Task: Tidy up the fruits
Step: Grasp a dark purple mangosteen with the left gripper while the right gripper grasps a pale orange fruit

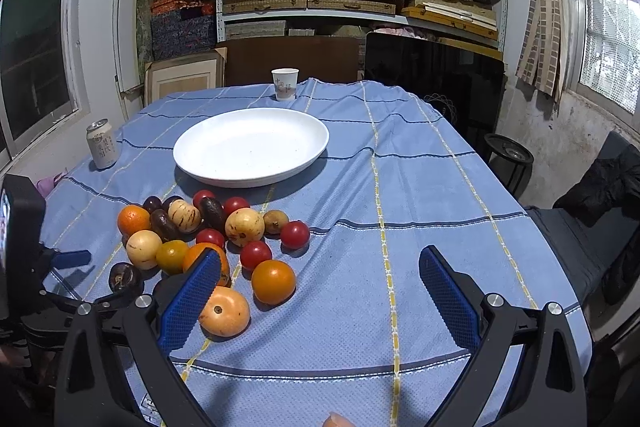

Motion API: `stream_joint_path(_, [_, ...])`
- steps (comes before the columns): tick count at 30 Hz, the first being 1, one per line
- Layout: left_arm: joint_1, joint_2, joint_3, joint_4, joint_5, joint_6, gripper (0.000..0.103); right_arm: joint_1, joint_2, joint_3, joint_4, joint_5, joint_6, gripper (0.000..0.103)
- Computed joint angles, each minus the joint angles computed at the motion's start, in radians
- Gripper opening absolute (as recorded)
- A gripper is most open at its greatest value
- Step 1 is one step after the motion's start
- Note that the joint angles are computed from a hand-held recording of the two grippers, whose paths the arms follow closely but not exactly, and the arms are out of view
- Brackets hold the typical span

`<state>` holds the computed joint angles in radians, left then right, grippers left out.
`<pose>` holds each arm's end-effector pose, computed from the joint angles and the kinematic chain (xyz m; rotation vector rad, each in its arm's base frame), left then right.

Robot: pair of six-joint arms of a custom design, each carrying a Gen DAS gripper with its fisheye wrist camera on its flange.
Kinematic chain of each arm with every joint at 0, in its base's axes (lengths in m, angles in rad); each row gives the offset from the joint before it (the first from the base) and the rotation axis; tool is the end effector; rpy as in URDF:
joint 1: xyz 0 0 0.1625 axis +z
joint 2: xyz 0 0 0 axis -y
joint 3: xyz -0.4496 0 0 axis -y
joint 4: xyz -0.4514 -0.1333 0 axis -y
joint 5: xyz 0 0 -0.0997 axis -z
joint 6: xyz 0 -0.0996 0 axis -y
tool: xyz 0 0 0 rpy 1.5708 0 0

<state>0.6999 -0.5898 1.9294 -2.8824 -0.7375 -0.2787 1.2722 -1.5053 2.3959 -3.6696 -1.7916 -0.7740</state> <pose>-0.3064 -0.5286 -0.0966 0.7063 2.2648 -0.5429 -0.0228 -0.4529 0.3189 0.3387 -2.0810 1.1282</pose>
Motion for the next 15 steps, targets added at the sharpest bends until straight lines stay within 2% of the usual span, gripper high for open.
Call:
stream_joint_path(2, [0.006, 0.008, 0.0, -0.036, -0.021, 0.024, 0.068, 0.001, 0.002, 0.0, -0.002, -0.003, -0.003, 0.099])
stream_joint_path(4, [0.011, 0.01, -0.001, -0.055, -0.04, 0.034, 0.061, 0.0, 0.001, 0.001, -0.002, -0.002, -0.001, 0.099])
stream_joint_path(7, [0.01, 0.01, 0.007, -0.089, -0.057, 0.051, 0.041, -0.004, -0.001, -0.002, 0.008, -0.003, 0.006, 0.099])
stream_joint_path(10, [0.006, 0.001, 0.027, -0.137, -0.077, 0.064, 0.04, -0.008, 0.0, -0.008, 0.035, -0.009, 0.008, 0.099])
stream_joint_path(15, [-0.022, -0.017, 0.064, -0.248, -0.041, 0.088, 0.04, -0.029, -0.015, -0.01, 0.173, 0.017, -0.041, 0.096])
